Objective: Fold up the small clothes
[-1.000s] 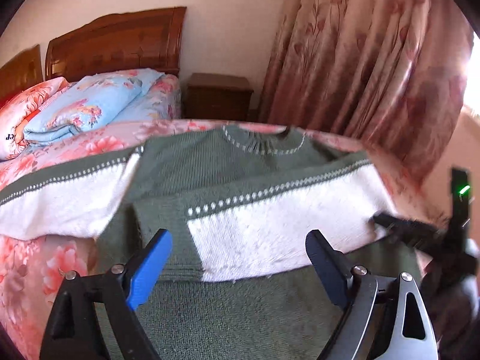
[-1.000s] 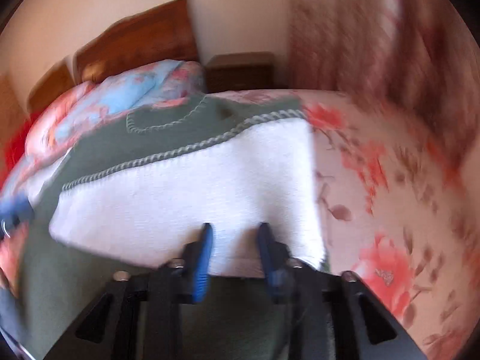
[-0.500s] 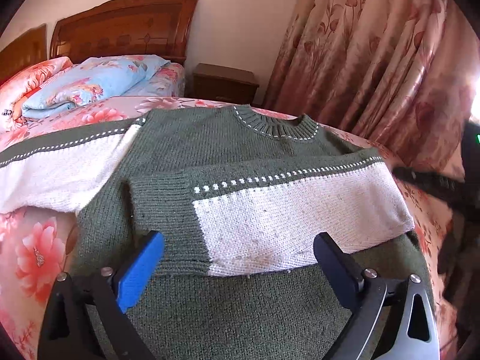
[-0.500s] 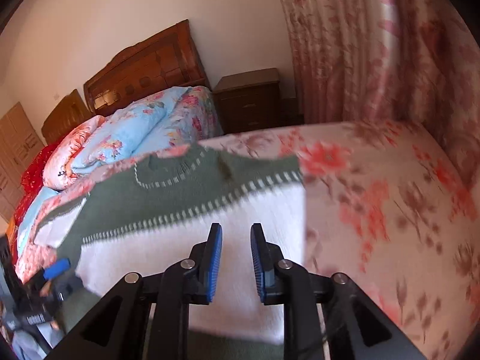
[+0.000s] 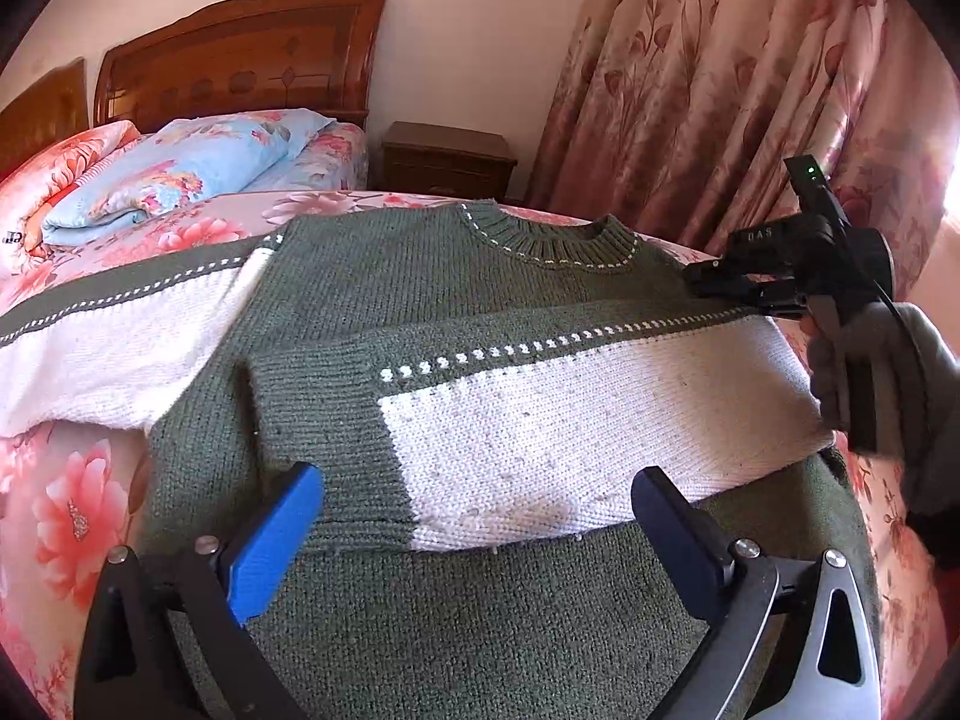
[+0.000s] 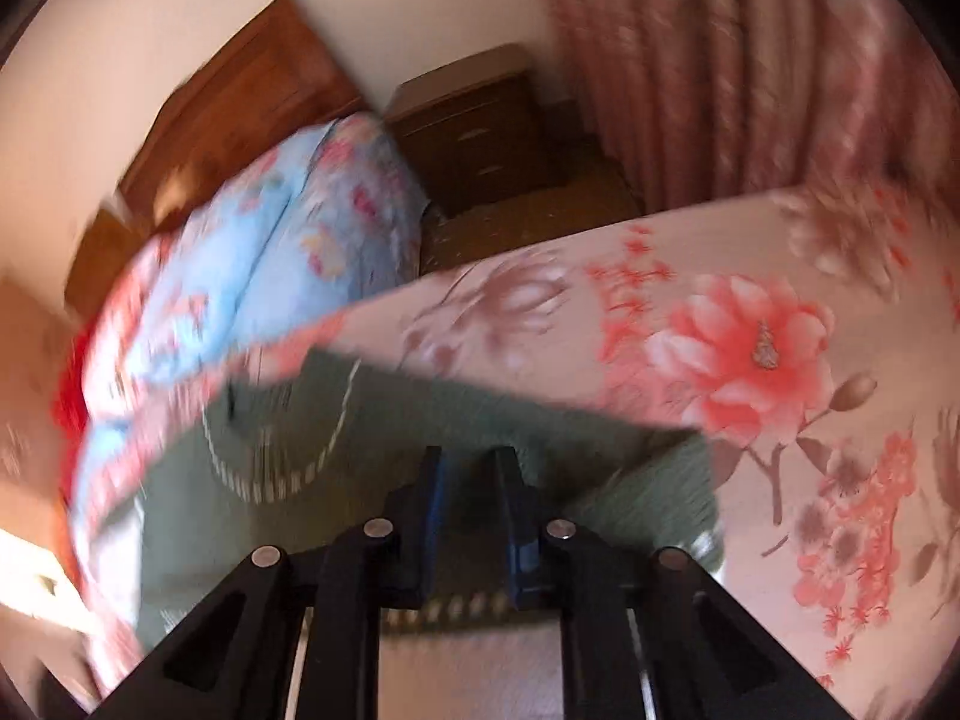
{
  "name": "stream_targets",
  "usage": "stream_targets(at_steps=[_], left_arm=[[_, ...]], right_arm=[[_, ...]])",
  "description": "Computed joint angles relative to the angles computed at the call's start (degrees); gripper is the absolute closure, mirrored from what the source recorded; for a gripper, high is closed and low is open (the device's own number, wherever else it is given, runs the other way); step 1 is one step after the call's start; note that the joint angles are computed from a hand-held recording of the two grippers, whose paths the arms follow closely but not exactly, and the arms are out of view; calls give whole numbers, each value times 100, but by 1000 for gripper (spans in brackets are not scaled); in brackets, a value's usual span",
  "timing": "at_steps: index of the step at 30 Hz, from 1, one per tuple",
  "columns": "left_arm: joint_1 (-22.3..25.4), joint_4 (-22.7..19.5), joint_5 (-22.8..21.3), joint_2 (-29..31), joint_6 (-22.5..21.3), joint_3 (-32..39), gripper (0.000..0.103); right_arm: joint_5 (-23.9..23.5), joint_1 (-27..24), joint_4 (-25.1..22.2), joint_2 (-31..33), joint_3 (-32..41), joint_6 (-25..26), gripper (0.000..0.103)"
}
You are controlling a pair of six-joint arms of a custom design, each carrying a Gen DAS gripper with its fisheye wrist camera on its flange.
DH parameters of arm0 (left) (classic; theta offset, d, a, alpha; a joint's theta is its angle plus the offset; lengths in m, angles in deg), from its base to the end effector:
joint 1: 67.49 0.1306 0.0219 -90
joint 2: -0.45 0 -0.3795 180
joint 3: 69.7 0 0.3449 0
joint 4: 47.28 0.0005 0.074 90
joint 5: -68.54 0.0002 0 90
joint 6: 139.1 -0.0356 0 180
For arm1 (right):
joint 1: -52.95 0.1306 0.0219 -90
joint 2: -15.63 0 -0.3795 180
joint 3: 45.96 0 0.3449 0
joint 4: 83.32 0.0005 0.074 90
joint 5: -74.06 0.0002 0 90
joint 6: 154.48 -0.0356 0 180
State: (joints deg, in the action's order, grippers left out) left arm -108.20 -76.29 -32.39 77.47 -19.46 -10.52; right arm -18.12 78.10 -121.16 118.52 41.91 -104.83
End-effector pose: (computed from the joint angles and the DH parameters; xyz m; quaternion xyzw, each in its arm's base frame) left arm 0.2613 -0.2166 0.3151 0.0544 0.9248 -0.1385 0.3502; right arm 0.4574 0.2157 0.3237 0.1193 0.9402 0.1874 0.2580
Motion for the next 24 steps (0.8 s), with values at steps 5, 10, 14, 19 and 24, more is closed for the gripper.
stream_targets(at_steps=[5, 10, 14, 19, 24], left_arm=[[25, 27, 44, -4, 11, -9, 0], [31, 29, 51, -4, 6, -10, 0], [33, 39, 54, -12, -1, -18, 0], [41, 85, 70, 3, 20, -25, 0], [25, 82, 52, 11, 27, -20, 0]], right_arm=[[-87, -80, 71, 82, 61, 24, 89], [-283, -173, 528, 0, -226, -246, 92], [-922, -391, 947, -132, -502, -529, 87], [-461, -16, 1281, -908, -1022, -249, 73], [-87, 306, 70, -613, -535, 536, 56]])
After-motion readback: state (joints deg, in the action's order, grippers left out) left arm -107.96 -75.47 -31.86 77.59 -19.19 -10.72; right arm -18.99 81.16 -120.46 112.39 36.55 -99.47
